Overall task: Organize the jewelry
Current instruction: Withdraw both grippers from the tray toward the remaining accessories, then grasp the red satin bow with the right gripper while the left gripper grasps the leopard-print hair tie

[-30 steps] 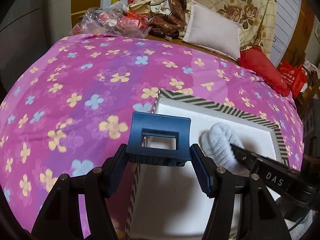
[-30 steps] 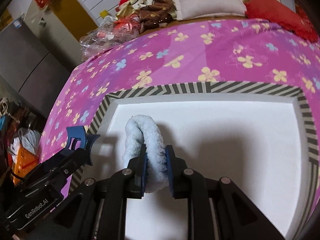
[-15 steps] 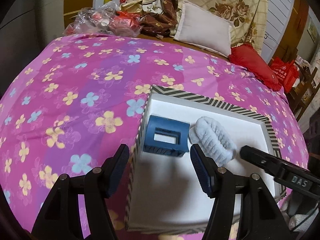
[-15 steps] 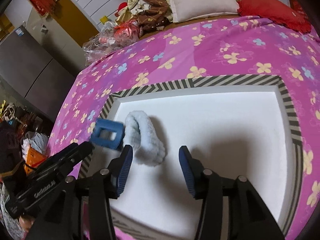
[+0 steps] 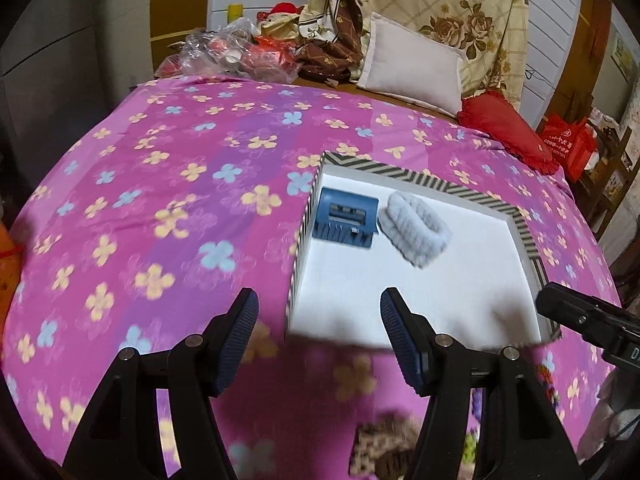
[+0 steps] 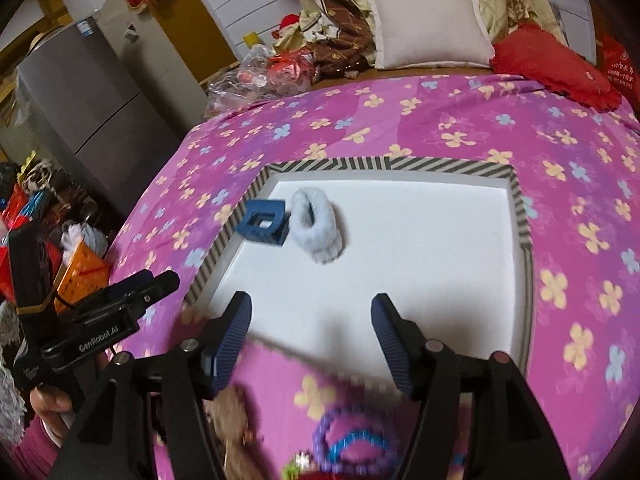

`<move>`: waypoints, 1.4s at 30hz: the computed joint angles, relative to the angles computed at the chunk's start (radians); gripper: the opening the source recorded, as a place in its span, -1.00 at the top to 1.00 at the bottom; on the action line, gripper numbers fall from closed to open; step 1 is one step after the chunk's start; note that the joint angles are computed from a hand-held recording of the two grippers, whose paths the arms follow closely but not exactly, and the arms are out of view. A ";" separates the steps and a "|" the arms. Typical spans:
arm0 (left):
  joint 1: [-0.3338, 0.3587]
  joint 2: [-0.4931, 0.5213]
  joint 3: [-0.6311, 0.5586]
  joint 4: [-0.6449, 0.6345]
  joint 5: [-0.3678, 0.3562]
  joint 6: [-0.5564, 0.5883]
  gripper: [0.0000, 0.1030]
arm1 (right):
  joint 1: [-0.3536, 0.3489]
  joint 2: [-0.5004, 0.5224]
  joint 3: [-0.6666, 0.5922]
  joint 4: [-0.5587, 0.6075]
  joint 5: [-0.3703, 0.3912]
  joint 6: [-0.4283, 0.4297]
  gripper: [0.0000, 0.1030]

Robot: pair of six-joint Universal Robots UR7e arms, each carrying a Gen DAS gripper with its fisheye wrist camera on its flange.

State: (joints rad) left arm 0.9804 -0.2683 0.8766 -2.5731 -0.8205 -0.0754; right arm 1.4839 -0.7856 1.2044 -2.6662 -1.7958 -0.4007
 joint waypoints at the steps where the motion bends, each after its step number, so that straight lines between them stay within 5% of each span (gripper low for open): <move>1: -0.006 -0.013 0.031 -0.019 0.008 0.002 -0.06 | 0.000 -0.013 0.023 -0.011 -0.001 -0.005 -0.28; 10: -0.062 -0.105 0.261 -0.176 0.085 0.002 -0.06 | -0.001 -0.142 0.273 -0.165 -0.013 -0.059 -0.29; 23: -0.113 -0.150 0.425 -0.289 0.162 -0.006 -0.06 | 0.003 -0.213 0.446 -0.311 -0.031 -0.111 -0.37; 35: -0.133 -0.183 0.522 -0.304 0.148 -0.067 -0.06 | 0.003 -0.250 0.525 -0.356 -0.036 -0.136 -0.41; 42: -0.107 -0.242 0.580 -0.262 0.061 -0.163 -0.06 | -0.013 -0.277 0.559 -0.376 -0.047 -0.144 -0.43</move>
